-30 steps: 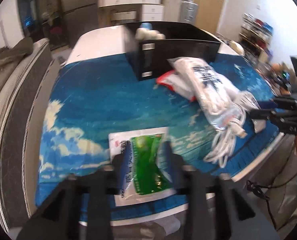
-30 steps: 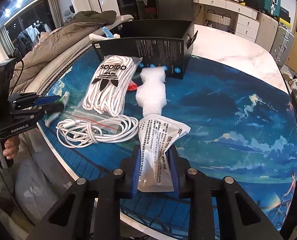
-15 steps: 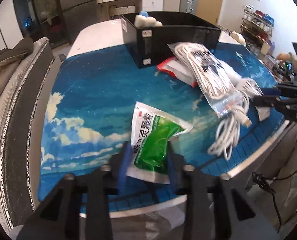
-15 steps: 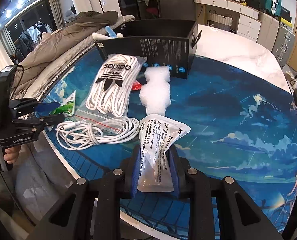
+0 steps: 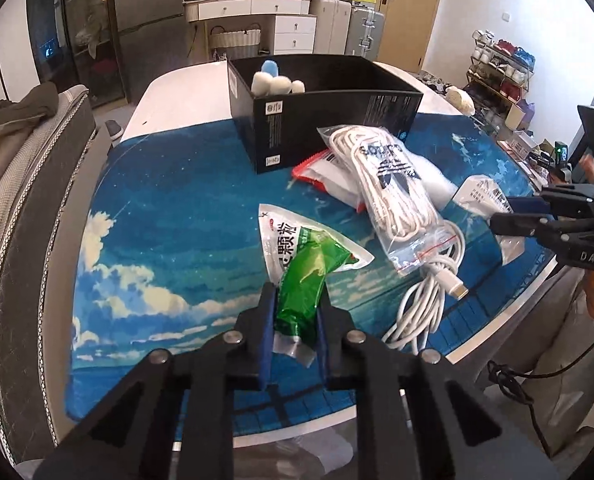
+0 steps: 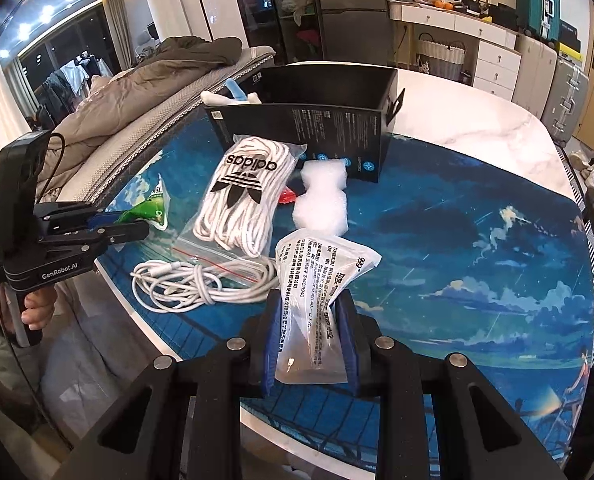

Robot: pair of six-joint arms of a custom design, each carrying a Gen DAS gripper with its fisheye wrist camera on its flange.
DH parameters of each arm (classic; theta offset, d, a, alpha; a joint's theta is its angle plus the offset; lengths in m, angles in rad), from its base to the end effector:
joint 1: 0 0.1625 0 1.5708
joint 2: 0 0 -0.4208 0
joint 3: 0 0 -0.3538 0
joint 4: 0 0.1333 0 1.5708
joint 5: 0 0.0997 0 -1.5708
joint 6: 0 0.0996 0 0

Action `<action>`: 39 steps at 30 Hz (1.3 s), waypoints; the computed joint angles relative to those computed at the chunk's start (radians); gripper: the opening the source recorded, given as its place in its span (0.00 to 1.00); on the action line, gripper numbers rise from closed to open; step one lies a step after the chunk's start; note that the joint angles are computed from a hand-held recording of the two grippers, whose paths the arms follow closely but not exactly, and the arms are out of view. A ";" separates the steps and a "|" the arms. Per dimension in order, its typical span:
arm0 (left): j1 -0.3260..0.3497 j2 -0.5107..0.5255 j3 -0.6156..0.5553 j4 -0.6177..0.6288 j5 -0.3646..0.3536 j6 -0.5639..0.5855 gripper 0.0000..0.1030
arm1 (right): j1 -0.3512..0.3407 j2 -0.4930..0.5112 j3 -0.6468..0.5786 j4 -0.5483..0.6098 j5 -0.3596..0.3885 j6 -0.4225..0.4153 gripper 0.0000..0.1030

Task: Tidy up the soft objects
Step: 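Lift the sachet and white printed bag toward the black box with both tools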

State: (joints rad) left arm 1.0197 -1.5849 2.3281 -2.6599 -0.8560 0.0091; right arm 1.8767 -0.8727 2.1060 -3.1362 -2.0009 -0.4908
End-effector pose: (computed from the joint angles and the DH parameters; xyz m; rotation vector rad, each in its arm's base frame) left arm -0.0266 -0.4225 0.3069 0.5265 2.4117 -0.6609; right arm 0.2415 -0.4600 0.0979 0.9415 -2.4882 0.3900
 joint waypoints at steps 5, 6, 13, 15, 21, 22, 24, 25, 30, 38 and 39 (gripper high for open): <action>-0.012 0.004 0.005 -0.017 0.006 0.000 0.14 | -0.005 0.001 0.003 -0.003 0.002 -0.003 0.26; -0.014 0.005 0.006 -0.025 0.007 0.000 0.14 | -0.005 0.000 0.004 -0.005 0.003 -0.003 0.26; -0.040 0.017 0.018 -0.103 0.037 0.024 0.14 | -0.002 -0.006 0.007 -0.027 0.015 -0.006 0.26; -0.048 0.022 0.020 -0.120 0.048 0.032 0.14 | 0.001 -0.007 0.006 -0.031 0.019 -0.007 0.26; -0.090 0.036 0.043 -0.237 0.115 0.062 0.14 | 0.012 -0.016 0.009 -0.067 0.046 -0.015 0.26; -0.090 0.037 0.043 -0.248 0.111 0.065 0.14 | 0.013 -0.018 0.012 -0.079 0.055 -0.017 0.26; -0.105 0.043 0.056 -0.307 0.133 0.092 0.14 | 0.017 -0.023 0.022 -0.127 0.075 -0.025 0.26; -0.112 0.045 0.062 -0.336 0.138 0.108 0.14 | 0.021 -0.023 0.026 -0.153 0.083 -0.030 0.26; -0.127 0.035 0.086 -0.460 0.101 0.168 0.15 | 0.032 -0.033 0.066 -0.311 0.145 -0.070 0.26; -0.176 0.054 0.150 -0.760 0.111 0.302 0.15 | 0.045 -0.014 0.116 -0.556 0.225 -0.158 0.26; -0.185 0.061 0.158 -0.801 0.122 0.321 0.15 | 0.048 -0.013 0.121 -0.578 0.235 -0.167 0.26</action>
State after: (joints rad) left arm 0.8343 -1.5237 2.4864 -3.4609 -0.7341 0.3306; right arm 1.9244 -0.8854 2.2271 -3.7141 -1.7659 -0.6574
